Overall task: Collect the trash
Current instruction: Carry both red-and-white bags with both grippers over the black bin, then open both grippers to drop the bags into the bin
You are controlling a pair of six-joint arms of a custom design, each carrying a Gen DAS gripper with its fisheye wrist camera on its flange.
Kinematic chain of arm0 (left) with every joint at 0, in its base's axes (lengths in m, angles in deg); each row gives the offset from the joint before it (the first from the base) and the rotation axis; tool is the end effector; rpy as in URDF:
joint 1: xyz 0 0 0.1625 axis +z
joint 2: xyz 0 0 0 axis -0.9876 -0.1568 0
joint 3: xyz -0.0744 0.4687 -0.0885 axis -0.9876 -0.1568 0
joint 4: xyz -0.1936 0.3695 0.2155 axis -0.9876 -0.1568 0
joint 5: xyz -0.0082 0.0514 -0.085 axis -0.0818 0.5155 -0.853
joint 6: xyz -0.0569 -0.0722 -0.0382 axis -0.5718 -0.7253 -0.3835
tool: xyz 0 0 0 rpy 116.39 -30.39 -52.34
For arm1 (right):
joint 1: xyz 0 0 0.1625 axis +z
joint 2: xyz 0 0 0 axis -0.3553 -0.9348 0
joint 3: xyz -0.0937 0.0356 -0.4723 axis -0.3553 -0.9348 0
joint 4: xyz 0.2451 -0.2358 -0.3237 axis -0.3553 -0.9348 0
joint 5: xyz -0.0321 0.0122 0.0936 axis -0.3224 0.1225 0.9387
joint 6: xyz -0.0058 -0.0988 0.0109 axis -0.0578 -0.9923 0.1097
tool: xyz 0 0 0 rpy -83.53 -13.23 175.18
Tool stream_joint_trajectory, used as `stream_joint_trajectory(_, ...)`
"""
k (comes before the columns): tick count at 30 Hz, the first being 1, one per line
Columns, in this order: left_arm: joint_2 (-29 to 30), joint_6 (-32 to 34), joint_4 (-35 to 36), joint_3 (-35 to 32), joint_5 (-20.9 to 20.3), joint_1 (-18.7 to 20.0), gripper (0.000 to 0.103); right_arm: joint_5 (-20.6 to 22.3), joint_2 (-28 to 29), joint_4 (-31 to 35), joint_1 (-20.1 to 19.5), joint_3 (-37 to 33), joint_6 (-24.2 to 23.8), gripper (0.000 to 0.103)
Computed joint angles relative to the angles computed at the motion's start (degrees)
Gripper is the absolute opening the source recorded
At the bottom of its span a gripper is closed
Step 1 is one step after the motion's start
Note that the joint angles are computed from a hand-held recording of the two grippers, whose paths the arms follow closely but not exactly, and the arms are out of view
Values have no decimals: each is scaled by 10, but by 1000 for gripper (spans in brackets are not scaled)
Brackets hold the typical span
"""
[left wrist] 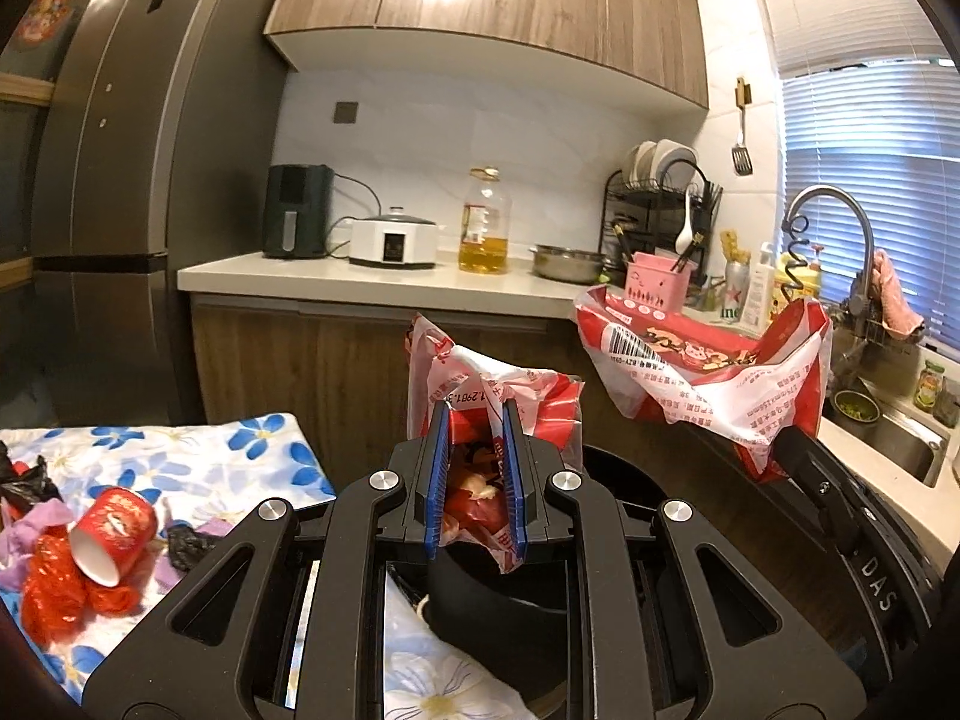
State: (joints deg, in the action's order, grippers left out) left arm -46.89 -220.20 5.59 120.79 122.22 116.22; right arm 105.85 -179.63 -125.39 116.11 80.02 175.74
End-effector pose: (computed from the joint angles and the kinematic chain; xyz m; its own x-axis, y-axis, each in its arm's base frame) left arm -0.4764 -0.5315 -0.0097 -0.5107 0.7783 -0.3653 0.7725 0.2288 -0.5924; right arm 0.1129 -0.3819 0.3250 -0.7193 0.5981 0.3534 -0.4892 -0.0748 -0.8690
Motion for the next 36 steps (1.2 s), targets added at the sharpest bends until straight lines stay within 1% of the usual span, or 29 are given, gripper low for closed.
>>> stream_joint_trajectory(13, 37, -6, 24, -39, 7, 3, 16, -4, -2, 20, -18, -11, 18, 1)
stream_joint_trajectory(26, 66, -11, 47, -74, 14, 7, 17, -9, 5, 54, -35, -30, 39, 2)
stream_joint_trajectory(36, 88, -7, 67, -100, 22, 11, 17, -16, 7, 70, -47, -39, 46, 2)
